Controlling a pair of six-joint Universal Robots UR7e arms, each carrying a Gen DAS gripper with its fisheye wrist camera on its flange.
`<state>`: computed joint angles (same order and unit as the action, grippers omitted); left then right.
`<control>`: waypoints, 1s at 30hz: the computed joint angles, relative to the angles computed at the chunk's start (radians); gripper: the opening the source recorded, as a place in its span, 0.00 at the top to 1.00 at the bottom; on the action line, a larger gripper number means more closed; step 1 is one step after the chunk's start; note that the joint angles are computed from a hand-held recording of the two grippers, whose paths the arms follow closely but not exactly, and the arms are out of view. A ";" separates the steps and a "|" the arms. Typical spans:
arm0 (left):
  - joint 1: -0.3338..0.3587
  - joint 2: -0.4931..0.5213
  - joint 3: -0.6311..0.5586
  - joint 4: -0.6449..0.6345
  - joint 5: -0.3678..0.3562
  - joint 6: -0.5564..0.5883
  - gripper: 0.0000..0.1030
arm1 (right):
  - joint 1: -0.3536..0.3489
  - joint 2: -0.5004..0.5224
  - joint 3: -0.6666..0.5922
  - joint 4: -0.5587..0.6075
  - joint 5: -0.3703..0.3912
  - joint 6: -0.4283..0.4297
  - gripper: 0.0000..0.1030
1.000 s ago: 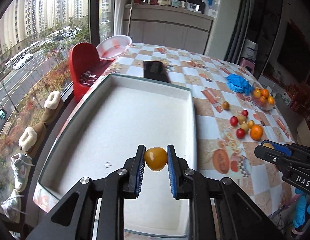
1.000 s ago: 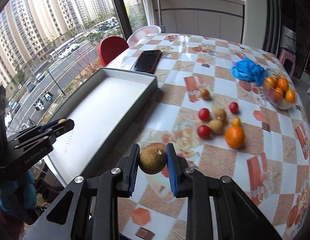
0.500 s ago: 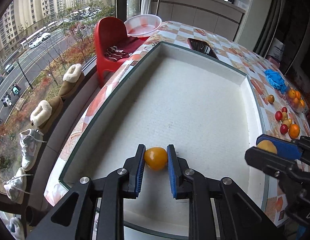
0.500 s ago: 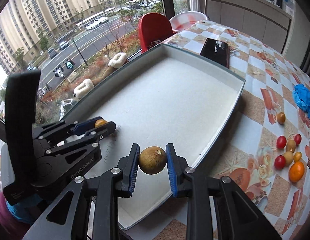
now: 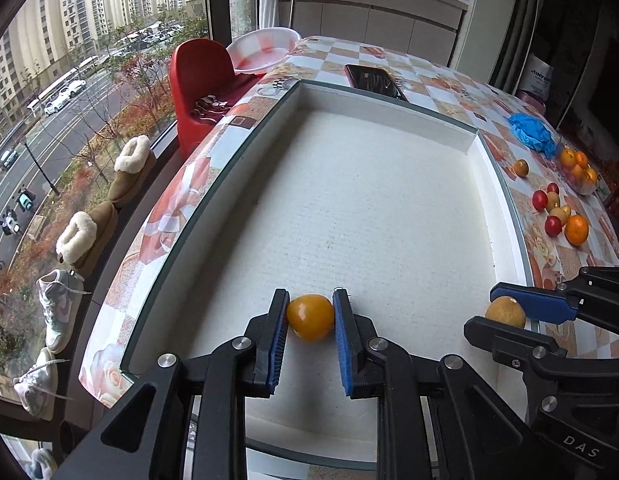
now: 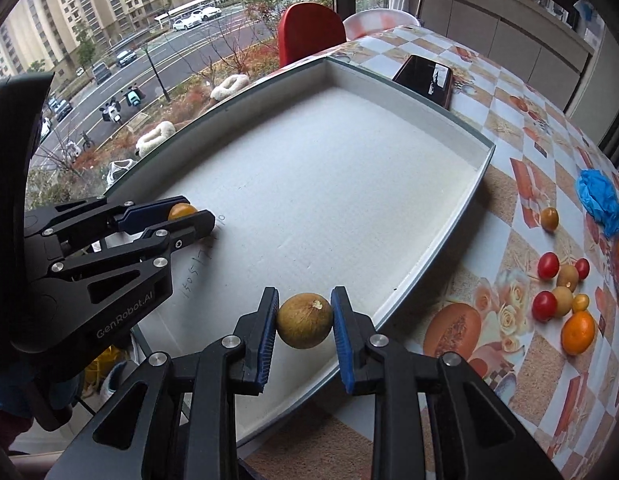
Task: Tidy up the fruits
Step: 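Carry both fruits into the white tray and open both grippers, then move both grippers back toward the fruit pile on the table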
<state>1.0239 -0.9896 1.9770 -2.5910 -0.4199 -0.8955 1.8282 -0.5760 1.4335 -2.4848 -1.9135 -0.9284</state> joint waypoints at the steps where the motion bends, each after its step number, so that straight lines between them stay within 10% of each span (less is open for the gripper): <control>1: 0.000 -0.001 0.000 -0.003 0.000 0.000 0.78 | 0.001 0.001 -0.002 -0.006 0.005 -0.002 0.71; 3: 0.001 -0.001 -0.002 -0.007 0.002 0.003 0.78 | 0.006 0.002 -0.002 -0.024 0.010 -0.013 0.61; 5: 0.001 -0.003 -0.005 0.025 0.014 -0.021 0.75 | 0.009 -0.003 0.014 -0.079 0.015 -0.029 0.29; 9: -0.012 -0.011 0.000 0.136 0.087 -0.148 0.02 | 0.005 -0.022 0.045 -0.208 0.030 -0.066 0.18; 13: -0.027 0.001 0.003 0.054 0.104 -0.073 0.02 | -0.016 -0.038 0.045 -0.284 0.030 -0.060 0.03; 30: -0.084 0.250 -0.257 -0.160 0.011 0.342 0.02 | -0.190 -0.036 -0.112 -0.287 -0.180 0.093 0.03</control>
